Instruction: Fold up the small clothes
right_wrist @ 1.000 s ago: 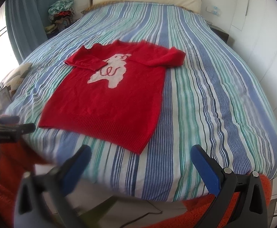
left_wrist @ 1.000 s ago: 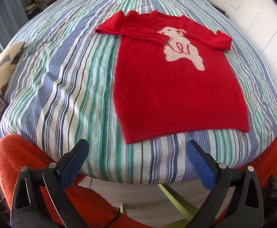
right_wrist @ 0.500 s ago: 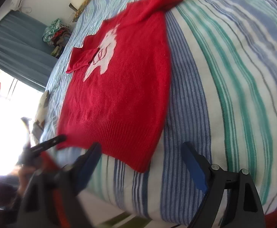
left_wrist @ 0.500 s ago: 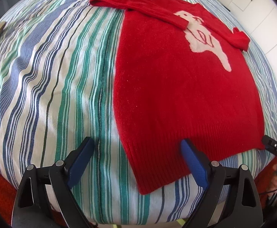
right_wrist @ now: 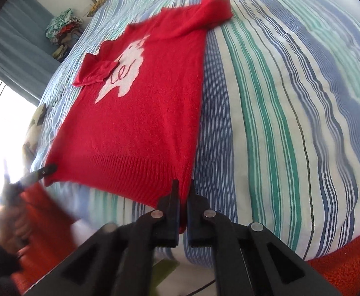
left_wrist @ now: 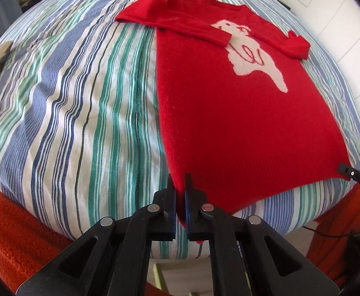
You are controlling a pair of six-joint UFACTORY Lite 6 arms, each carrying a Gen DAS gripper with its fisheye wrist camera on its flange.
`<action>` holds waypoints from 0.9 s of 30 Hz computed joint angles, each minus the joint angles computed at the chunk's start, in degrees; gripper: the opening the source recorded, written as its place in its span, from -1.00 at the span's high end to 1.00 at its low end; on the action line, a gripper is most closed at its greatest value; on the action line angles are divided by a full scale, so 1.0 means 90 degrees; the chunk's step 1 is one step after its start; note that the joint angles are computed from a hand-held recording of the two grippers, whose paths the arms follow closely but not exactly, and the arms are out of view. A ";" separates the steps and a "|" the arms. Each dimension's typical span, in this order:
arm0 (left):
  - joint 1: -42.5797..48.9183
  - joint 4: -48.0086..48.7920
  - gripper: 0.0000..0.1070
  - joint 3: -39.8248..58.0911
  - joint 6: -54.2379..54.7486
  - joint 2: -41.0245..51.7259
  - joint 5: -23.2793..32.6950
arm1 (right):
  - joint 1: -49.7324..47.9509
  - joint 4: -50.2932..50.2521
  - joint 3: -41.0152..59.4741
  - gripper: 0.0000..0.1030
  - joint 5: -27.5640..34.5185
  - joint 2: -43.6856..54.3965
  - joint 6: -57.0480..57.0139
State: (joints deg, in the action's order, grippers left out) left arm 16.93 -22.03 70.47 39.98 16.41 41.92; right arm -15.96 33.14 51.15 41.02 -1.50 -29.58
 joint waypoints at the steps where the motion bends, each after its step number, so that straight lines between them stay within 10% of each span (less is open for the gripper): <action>1: -0.0066 0.0176 0.94 -0.0045 -0.0157 0.0061 -0.0148 | 0.0034 -0.0121 -0.0039 0.94 -0.0049 0.0012 0.0114; 13: -0.0895 0.1590 0.94 -0.0431 -0.1406 0.0483 -0.1520 | 0.0184 -0.0032 -0.0056 0.94 -0.0806 0.1107 0.0071; 27: -0.0572 0.0916 0.93 -0.0412 -0.0763 0.0492 -0.1345 | 0.0366 -0.0317 -0.0168 0.94 -0.1034 0.1003 0.0309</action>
State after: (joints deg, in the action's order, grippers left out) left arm 11.78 -13.78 66.76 33.11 20.84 29.81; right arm -12.67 30.29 49.64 31.72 7.53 -26.79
